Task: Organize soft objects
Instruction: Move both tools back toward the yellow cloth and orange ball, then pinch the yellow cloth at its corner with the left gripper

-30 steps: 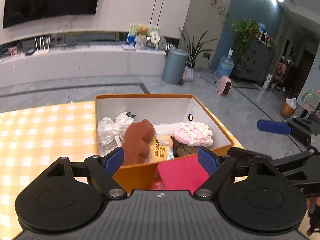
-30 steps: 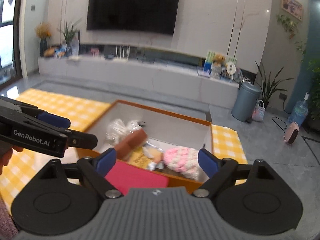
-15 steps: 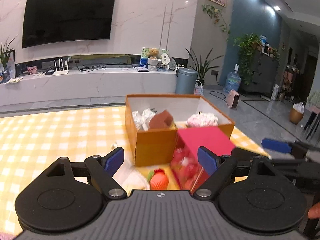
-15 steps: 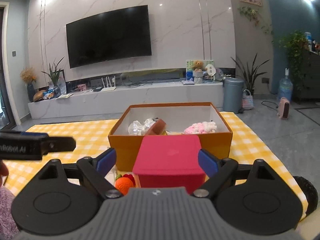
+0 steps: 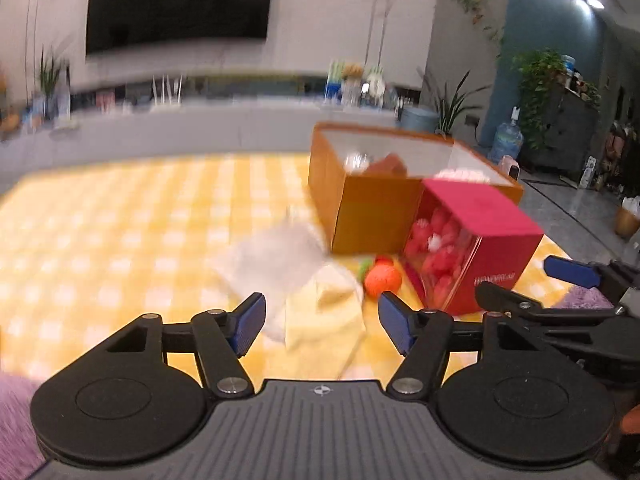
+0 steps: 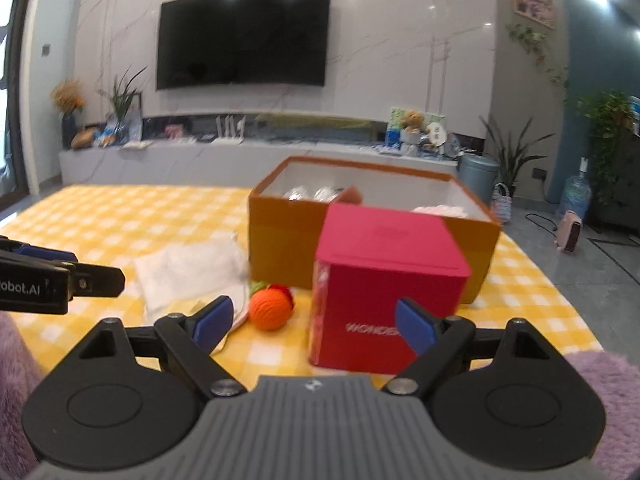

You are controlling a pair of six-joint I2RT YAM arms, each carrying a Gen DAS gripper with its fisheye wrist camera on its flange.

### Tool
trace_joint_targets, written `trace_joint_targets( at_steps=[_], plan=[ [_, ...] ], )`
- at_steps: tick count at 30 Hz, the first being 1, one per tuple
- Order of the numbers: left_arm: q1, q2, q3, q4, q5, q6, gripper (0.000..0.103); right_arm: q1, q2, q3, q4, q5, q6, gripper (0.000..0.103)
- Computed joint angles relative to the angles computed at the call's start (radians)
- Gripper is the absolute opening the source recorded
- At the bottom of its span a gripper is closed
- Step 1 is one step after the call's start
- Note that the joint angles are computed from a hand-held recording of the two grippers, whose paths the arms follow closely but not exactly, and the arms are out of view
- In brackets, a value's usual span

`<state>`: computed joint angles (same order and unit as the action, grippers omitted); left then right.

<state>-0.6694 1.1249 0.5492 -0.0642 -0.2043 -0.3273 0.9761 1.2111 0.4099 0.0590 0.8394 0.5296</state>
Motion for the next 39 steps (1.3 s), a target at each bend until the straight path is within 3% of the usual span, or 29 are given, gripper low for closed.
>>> trace_joint_targets(
  at_steps=[3, 7, 17, 22, 24, 26, 32, 39],
  plan=[
    [0.051, -0.019, -0.034, 0.027, 0.062, -0.017, 0.071, -0.020, 0.039, 0.006, 0.024, -0.055, -0.016, 0.086],
    [0.063, -0.015, -0.044, 0.038, 0.057, 0.014, 0.059, -0.054, 0.091, 0.034, 0.038, -0.121, -0.036, 0.072],
    [0.158, 0.111, -0.036, 0.115, 0.181, 0.002, 0.059, -0.134, 0.302, 0.113, 0.193, -0.230, -0.121, 0.055],
    [0.169, 0.217, 0.056, 0.058, 0.217, 0.054, 0.059, -0.138, 0.399, 0.163, 0.253, -0.235, -0.206, 0.053],
    [0.173, 0.289, 0.106, 0.026, 0.245, 0.077, 0.060, -0.142, 0.443, 0.190, 0.244, -0.241, -0.218, 0.029],
    [0.169, 0.334, 0.132, 0.006, 0.258, 0.088, 0.063, -0.155, 0.474, 0.213, 0.206, -0.259, -0.197, 0.021],
    [0.140, 0.414, 0.192, -0.065, 0.213, 0.104, 0.083, -0.194, 0.460, 0.180, 0.240, -0.306, -0.130, 0.021],
    [0.086, 0.472, 0.255, -0.134, 0.146, 0.144, 0.085, -0.239, 0.448, 0.164, 0.256, -0.378, -0.065, 0.023]
  ],
)
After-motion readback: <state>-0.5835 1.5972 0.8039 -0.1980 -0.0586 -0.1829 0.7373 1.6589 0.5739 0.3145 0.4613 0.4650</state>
